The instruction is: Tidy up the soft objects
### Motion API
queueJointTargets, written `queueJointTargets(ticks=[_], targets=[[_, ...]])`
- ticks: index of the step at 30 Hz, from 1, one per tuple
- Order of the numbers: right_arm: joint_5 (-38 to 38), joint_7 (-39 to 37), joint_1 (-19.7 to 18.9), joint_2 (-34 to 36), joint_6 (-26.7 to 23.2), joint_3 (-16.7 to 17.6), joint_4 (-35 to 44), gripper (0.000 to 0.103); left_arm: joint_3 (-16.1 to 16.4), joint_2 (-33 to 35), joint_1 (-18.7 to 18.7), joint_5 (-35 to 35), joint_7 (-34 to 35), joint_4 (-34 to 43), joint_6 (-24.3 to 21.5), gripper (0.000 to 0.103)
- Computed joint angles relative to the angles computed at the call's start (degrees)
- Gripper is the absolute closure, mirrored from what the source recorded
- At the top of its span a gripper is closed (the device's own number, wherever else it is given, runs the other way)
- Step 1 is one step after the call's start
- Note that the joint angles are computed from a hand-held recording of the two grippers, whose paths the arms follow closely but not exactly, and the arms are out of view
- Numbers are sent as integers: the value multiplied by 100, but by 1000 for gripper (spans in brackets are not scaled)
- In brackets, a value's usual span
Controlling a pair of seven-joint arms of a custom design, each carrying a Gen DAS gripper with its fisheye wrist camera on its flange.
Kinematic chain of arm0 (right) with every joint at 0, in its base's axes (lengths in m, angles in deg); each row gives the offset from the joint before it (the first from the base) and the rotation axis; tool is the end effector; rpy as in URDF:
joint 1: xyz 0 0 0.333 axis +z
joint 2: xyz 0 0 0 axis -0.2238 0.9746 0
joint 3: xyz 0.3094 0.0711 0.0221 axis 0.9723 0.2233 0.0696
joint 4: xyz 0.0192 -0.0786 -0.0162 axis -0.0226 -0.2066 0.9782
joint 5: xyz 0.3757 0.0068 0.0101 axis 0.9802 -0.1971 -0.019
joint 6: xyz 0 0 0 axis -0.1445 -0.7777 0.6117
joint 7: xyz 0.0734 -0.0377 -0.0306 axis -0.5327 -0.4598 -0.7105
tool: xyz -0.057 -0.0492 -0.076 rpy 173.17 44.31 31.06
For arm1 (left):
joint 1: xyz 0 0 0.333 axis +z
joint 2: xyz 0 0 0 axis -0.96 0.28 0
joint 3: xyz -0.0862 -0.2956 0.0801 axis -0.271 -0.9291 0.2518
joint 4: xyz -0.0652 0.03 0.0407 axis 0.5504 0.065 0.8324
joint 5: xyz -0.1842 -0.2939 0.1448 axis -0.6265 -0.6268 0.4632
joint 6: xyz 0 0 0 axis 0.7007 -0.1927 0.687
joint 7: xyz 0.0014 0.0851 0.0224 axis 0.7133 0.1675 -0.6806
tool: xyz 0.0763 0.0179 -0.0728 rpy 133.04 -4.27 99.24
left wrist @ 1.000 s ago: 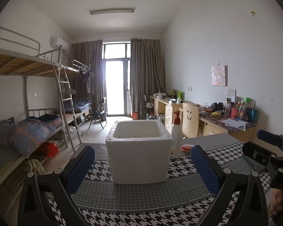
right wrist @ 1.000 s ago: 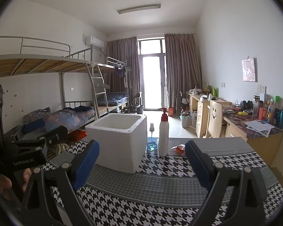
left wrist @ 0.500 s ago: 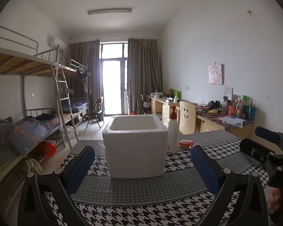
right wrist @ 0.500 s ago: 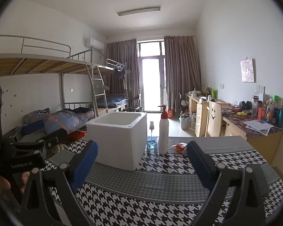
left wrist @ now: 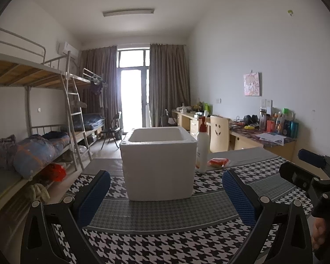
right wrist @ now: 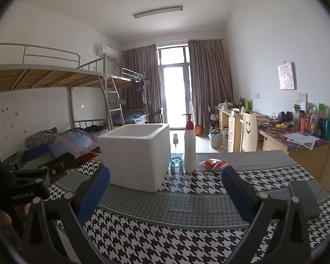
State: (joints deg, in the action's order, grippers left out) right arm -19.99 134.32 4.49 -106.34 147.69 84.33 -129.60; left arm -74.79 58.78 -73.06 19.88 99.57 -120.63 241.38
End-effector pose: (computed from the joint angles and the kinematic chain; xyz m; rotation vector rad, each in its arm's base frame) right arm 0.3880 0.1199 0.5249 -1.4156 1.2438 -0.9267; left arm 0.4179 -0.1226 0.5264 -1.2284 1.5638 -1.2480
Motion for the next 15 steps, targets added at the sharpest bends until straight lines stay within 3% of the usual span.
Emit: queueJointTargets(ticks=[6, 9, 13, 15], targets=[[160, -80, -32, 19, 70, 122, -62, 1, -8, -9, 6, -23, 42, -50, -52, 1], [9, 114, 80, -7, 24, -54, -104, 1, 15, -11, 15, 3, 18, -94, -63, 1], [504, -159, -153, 48, 169, 344, -106, 1, 84, -33, -24, 92, -67, -159, -59, 1], [612, -232, -132, 66, 200, 370, -100, 1, 27, -40, 15, 58, -31, -184, -46, 1]])
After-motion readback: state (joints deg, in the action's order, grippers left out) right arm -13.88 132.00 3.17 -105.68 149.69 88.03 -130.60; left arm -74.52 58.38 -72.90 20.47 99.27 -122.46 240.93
